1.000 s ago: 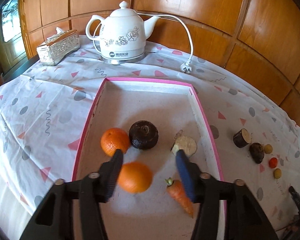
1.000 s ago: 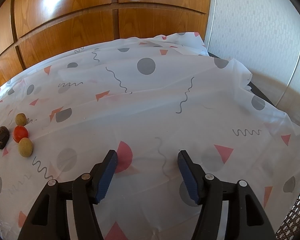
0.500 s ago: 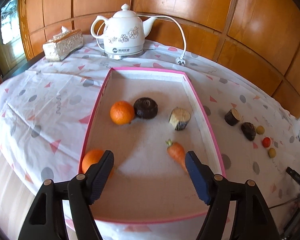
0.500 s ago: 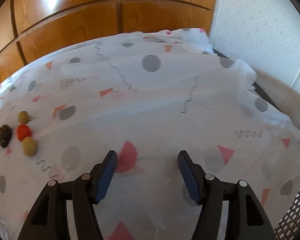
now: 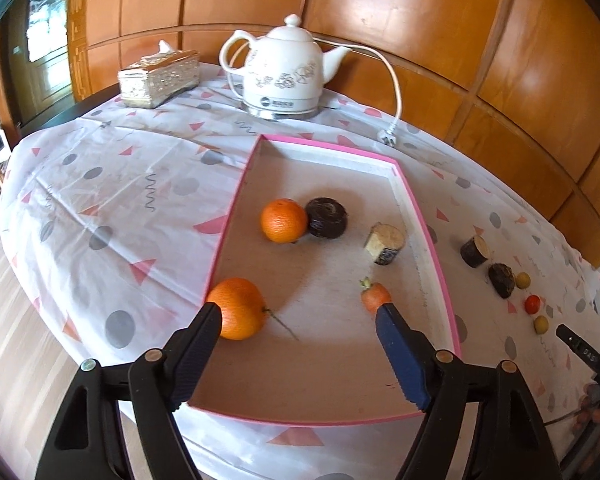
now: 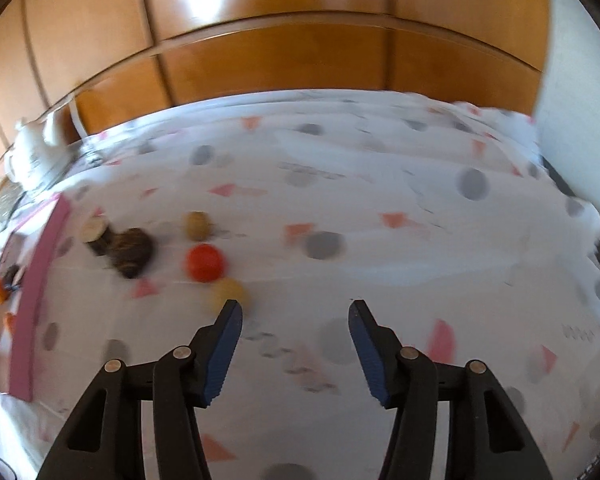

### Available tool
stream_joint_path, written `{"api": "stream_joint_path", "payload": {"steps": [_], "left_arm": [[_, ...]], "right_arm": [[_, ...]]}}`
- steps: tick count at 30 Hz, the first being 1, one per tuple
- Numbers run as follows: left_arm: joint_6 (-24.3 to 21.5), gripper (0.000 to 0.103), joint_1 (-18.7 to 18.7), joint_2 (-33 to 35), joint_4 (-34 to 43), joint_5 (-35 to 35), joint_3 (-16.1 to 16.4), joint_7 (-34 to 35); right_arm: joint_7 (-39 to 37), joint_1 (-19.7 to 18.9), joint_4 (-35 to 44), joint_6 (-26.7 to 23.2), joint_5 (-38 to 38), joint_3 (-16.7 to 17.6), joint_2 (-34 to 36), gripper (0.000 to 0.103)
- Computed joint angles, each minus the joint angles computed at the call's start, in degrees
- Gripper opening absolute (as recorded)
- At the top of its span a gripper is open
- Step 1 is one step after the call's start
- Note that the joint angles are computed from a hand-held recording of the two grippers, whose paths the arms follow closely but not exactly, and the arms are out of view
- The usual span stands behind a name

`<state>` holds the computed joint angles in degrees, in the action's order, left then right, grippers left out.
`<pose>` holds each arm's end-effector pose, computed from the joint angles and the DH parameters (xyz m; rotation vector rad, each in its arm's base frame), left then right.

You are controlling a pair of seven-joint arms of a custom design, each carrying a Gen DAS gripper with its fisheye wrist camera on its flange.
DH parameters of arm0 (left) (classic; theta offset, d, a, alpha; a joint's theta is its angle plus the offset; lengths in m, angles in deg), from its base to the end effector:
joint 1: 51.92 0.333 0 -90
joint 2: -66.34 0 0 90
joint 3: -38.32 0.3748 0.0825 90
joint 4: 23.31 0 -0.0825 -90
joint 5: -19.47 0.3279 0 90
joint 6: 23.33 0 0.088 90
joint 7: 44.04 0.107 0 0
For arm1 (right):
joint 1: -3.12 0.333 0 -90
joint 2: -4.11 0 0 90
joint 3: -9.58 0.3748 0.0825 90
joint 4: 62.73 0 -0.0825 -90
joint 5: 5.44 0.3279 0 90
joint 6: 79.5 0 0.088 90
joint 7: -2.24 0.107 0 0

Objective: Organize fruits
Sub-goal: 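Move the right tool to the yellow potato while withdrawing the left tool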

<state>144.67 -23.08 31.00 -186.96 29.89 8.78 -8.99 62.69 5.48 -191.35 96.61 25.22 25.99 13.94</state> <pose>0.3092 -0.0376 0.4914 -2.3297 0.9884 -0.5818 0.5367 0.1301 0.4608 -2.0225 1.4907 -0.4225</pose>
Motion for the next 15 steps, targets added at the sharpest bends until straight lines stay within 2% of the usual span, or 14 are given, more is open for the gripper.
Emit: {"api": "stream_joint_path", "payload": {"steps": [3,9,10,12,13,15], "left_arm": [[-0.68,0.08,0.35,-1.41,-0.56,-0.08,0.23,-0.46],[-2.04,0.082,0.99,-3.52,-1.58,-0.27,0.84,-1.23],[-2.21,0.083,1.02,-3.69,-1.69,-0.28,0.96,-1.29],[-2.67,0.083,1.3,-4.27,-2.0,-0.29,1.05,-1.62],[-3.06,0.083,1.43,-4.59,-2.09,-0.26,0.96,-1.84],[-3.85,0.083,1.54,-4.99,-2.21,-0.18,0.99,-2.24]], "right_arm": [[-1.0,0.92,1.04,-0.75,-0.85,0.63,0.67,0.056],[8.1,6.64,2.65,-1.82,-13.63,-4.93,3.16,0.055],[10.15,7.47,2.89,-2.34,-16.05,-5.92,3.48,0.049],[13.36,8.23,3.3,-3.57,-20.1,-7.25,4.05,0.044],[13.81,7.59,3.55,-4.11,-20.9,-6.68,4.4,0.037],[13.18,5.76,2.94,-3.23,-21.16,-4.6,4.49,0.032]]}}
